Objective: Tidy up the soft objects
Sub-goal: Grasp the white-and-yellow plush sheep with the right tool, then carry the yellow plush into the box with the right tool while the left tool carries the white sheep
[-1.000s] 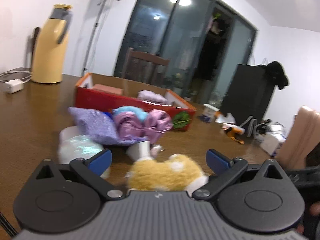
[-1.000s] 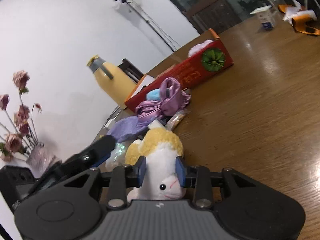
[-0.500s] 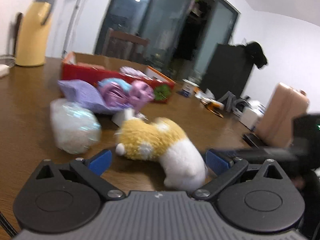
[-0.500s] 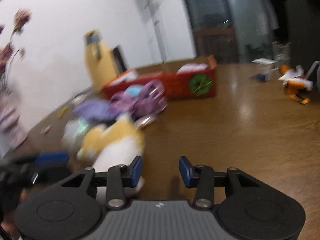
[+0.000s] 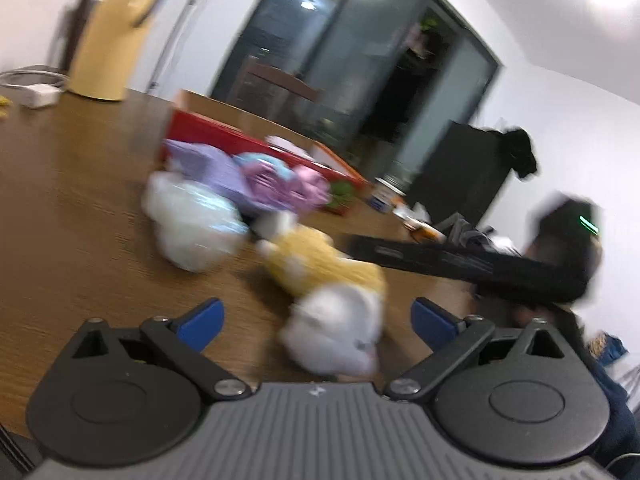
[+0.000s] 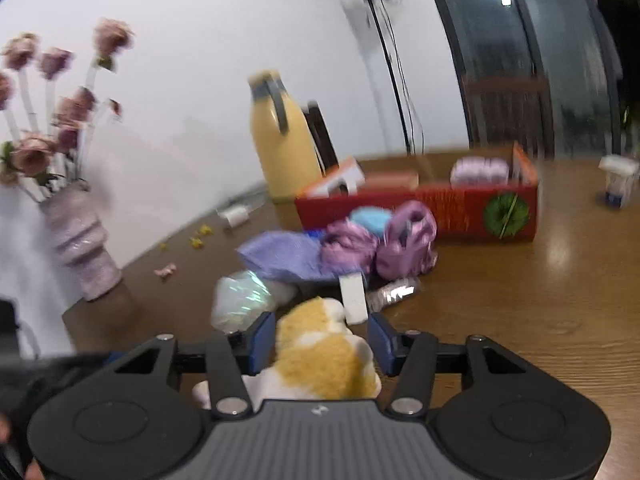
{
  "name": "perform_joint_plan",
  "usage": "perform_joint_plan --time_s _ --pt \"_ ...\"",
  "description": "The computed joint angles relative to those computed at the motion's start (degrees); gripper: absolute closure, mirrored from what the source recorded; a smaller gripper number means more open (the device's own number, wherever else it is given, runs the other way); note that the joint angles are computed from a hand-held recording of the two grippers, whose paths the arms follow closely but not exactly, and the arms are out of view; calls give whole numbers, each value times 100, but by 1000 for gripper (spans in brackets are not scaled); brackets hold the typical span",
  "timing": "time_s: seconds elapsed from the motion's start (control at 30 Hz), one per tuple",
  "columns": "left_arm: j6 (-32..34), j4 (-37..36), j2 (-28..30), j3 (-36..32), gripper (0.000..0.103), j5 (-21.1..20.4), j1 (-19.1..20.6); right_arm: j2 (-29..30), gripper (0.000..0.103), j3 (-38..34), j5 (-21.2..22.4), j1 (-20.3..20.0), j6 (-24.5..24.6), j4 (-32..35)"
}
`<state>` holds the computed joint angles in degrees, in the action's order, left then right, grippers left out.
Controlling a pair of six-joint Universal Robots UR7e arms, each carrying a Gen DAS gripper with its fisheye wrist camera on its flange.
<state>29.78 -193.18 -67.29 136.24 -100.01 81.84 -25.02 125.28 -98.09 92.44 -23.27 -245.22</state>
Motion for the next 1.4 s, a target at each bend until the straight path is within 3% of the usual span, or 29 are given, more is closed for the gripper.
perform_joint_plan --time_s 0.03,0.07,0.1,0.13,0.23,0.33,0.4,0.5,0.63,0.87,0.97,1.03,1.17,1.27,1.4 --pt "50 -119 88 77 30 151 -108 -44 51 -19 33 -38 99 195" --pt "128 -121 154 108 39 287 -190 -12 51 -17 58 -78 212 199" --pt "142 -130 214 117 58 435 -241 59 53 4 76 -107 354 111" --pt "73 -200 272 101 60 530 -233 138 55 82 124 -149 478 -108" --pt "-268 277 241 -184 63 210 35 431 58 428 -130 -64 1006 -1023" --pt "-430 -152 379 -198 64 453 -2 748 54 640 -218 -14 1286 -1748" --pt "-560 -38 375 -267 61 282 45 862 54 671 -381 53 1261 -2068" --pt "-672 277 258 -352 42 -210 127 850 52 675 -548 173 1142 -2283" --pt "-728 23 428 -465 36 -33 -45 796 47 598 -565 208 1108 -2131" --pt "-831 160 596 -636 36 280 -186 789 47 460 -378 -27 1284 -1946" --pt "-810 651 628 -802 55 144 -148 729 49 441 -274 -154 1284 -1770" --pt "-848 664 652 -804 58 241 -217 642 57 483 -39 -275 1299 -1649" --pt "-920 376 671 -859 59 115 -435 339 59 513 109 -223 1026 -1687" --pt "-963 418 928 -1464 59 22 -677 -175 59 353 390 -224 587 -1351" --pt "-1014 771 1547 -2658 60 272 -1033 -1003 59 -327 518 -269 243 6"
